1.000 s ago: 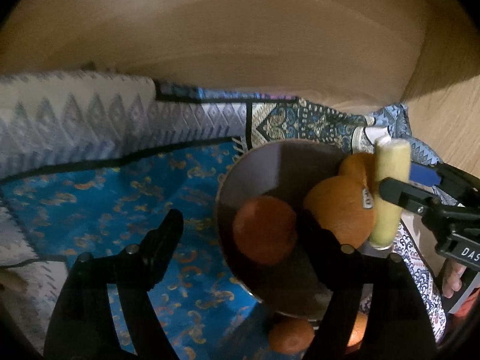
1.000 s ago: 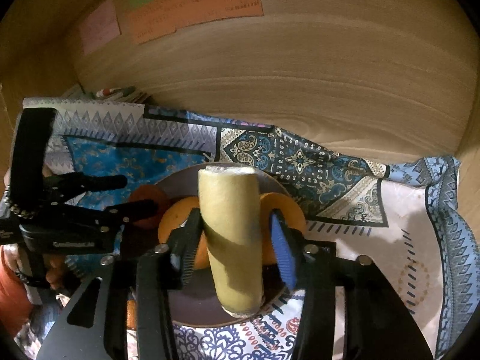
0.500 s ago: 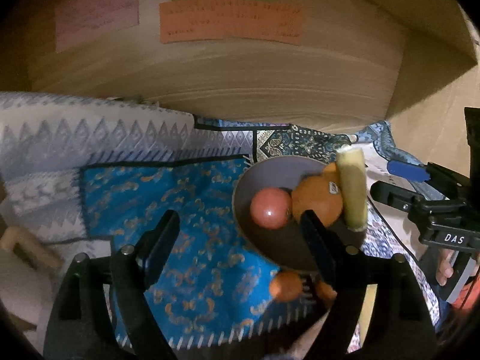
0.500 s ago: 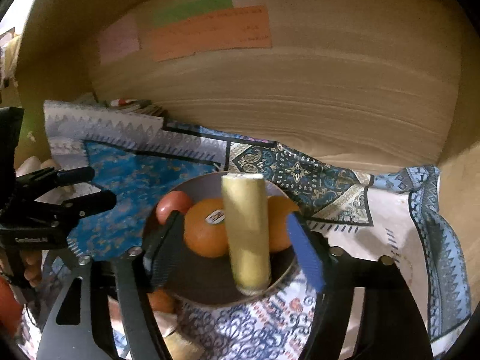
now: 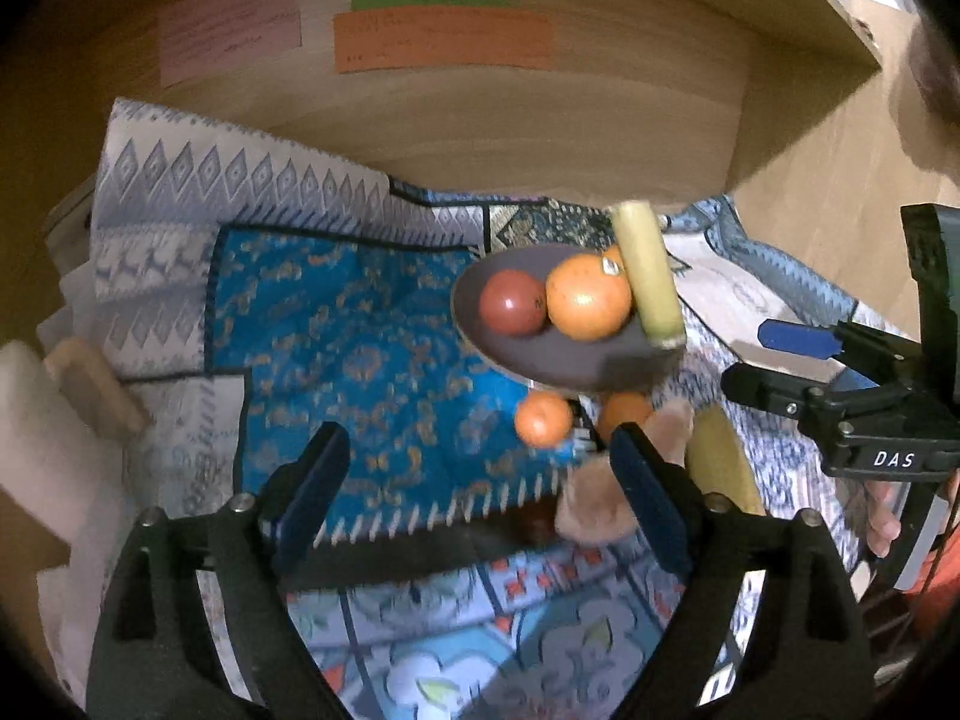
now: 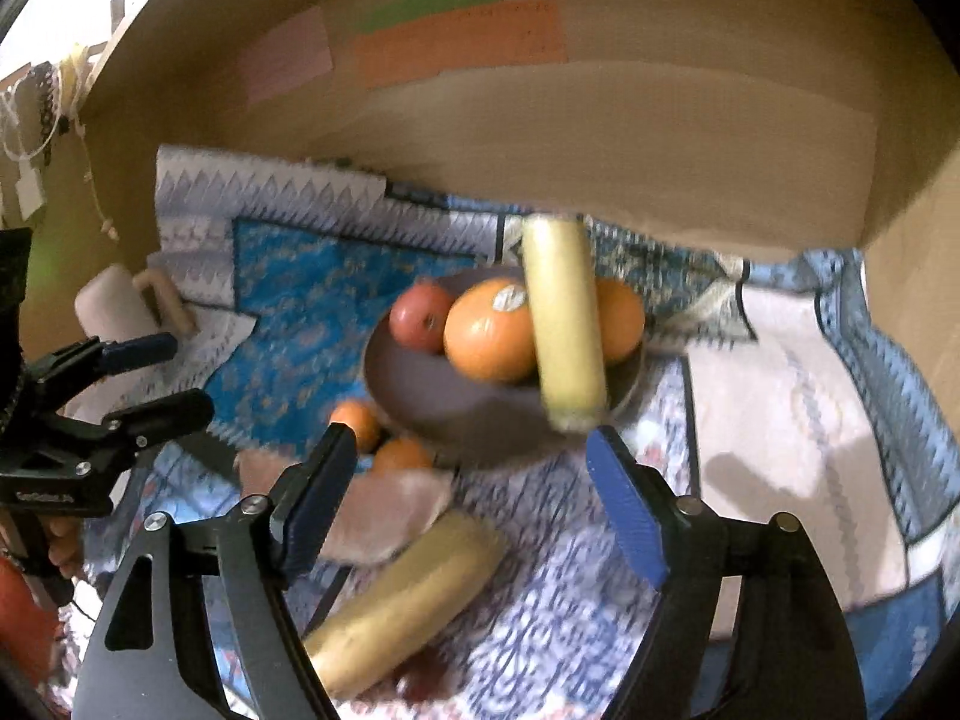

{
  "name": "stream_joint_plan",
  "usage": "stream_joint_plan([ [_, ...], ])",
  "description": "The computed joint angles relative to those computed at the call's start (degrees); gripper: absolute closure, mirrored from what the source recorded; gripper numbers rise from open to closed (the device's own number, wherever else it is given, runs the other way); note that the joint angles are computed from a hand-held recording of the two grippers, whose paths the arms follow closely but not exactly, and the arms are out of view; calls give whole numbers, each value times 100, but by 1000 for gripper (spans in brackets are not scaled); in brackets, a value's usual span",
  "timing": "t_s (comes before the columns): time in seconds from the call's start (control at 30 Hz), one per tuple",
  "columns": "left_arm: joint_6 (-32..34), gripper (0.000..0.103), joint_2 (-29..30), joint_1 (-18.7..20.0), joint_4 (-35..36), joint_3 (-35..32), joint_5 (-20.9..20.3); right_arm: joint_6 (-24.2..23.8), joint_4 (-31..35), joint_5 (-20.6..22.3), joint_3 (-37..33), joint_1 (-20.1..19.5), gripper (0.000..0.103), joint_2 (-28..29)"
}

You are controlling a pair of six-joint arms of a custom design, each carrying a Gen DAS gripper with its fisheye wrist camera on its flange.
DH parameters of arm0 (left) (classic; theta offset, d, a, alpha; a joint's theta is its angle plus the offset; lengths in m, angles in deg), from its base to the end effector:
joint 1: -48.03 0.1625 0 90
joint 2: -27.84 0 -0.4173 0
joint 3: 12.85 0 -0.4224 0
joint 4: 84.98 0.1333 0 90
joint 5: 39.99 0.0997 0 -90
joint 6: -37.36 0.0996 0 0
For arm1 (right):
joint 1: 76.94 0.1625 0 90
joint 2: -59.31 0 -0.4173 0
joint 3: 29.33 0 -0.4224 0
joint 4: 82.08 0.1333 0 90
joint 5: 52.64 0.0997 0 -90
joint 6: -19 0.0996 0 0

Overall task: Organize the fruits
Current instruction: 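Open both tools and pull them back from the plate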

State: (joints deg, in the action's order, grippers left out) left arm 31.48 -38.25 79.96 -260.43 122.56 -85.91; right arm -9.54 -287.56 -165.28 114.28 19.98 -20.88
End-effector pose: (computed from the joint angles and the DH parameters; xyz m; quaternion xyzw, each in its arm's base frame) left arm -0.2612 -0.4014 0.1078 0.3564 0.8474 -0.3071 0.2463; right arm 0.1417 -0.3796 0.2181 0.1863 -0.8655 0.3896 0.2540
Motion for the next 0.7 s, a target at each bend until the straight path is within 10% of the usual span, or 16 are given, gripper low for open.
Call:
stream_joint_plan([
  [0.37,-735,13,-239,-127,95,683,-217,417,-427,-28,452,-185,19,467],
  [0.7,-786,13,-78,-59,-146,786,-200,241,1151,-127,-47,-113,18,232],
])
